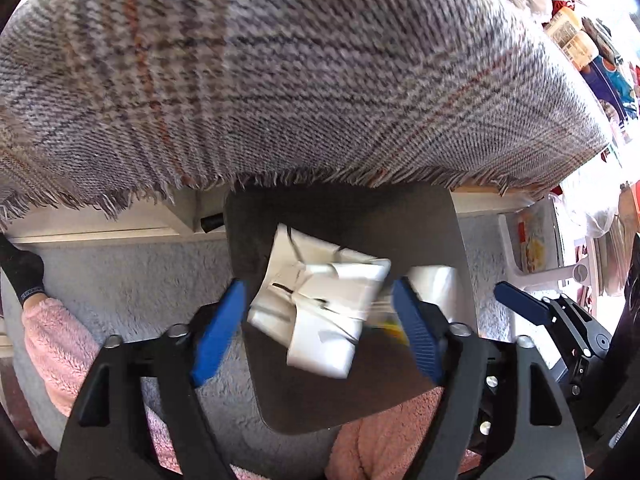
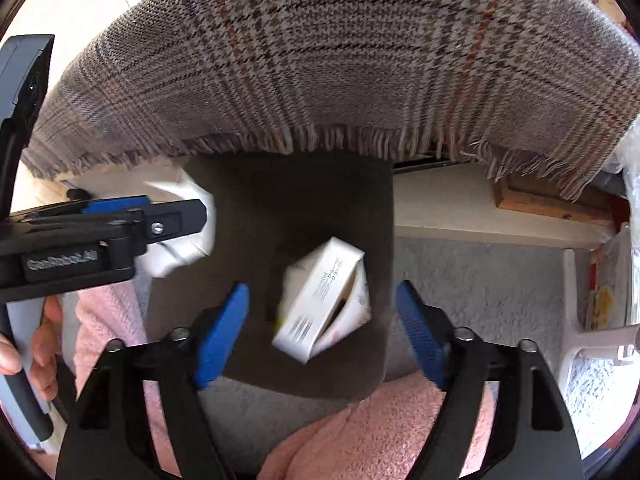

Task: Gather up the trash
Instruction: 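Open both grippers to drop the box and paper into the bin, then grasp the small yellow candy wrapper with the left gripper while the right gripper grasps a white tissue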

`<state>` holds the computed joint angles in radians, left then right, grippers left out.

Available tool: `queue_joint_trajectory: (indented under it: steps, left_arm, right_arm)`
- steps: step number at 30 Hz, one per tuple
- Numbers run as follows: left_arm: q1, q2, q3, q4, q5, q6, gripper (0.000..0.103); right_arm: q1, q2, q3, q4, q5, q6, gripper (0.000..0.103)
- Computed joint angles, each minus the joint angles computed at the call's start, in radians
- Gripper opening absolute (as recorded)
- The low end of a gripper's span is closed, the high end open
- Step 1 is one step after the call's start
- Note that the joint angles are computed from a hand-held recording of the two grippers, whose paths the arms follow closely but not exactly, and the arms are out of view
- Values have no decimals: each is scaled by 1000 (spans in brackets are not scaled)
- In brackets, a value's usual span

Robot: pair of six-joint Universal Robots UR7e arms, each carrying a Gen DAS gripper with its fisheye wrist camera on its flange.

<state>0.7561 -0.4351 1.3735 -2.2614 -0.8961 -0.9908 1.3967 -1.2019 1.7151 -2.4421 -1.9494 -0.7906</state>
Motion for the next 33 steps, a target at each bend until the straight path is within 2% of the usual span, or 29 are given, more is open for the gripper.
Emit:
queue_joint_trajectory:
  steps: [7,10,19,26,33]
  left_arm:
    - [-43,-52,57,-16,52,-39,95]
    - [-68,-80,89,-14,85,-66,95]
    - [-131,-149,116,28,161,-112,95]
    - [-141,-145,45,77,194,-32,95]
    - [-106,-76,-124,131,218,57,95]
  right_arm:
    - [9,-41,24,-81,-24,-37,96]
    - [13,-65,21,-99,-18,-35,98]
    - [21,-101,-98,24,81,87,98]
    - [59,-74,-204,44,120,119,98]
    - [96,25,-363,91,113,147,98]
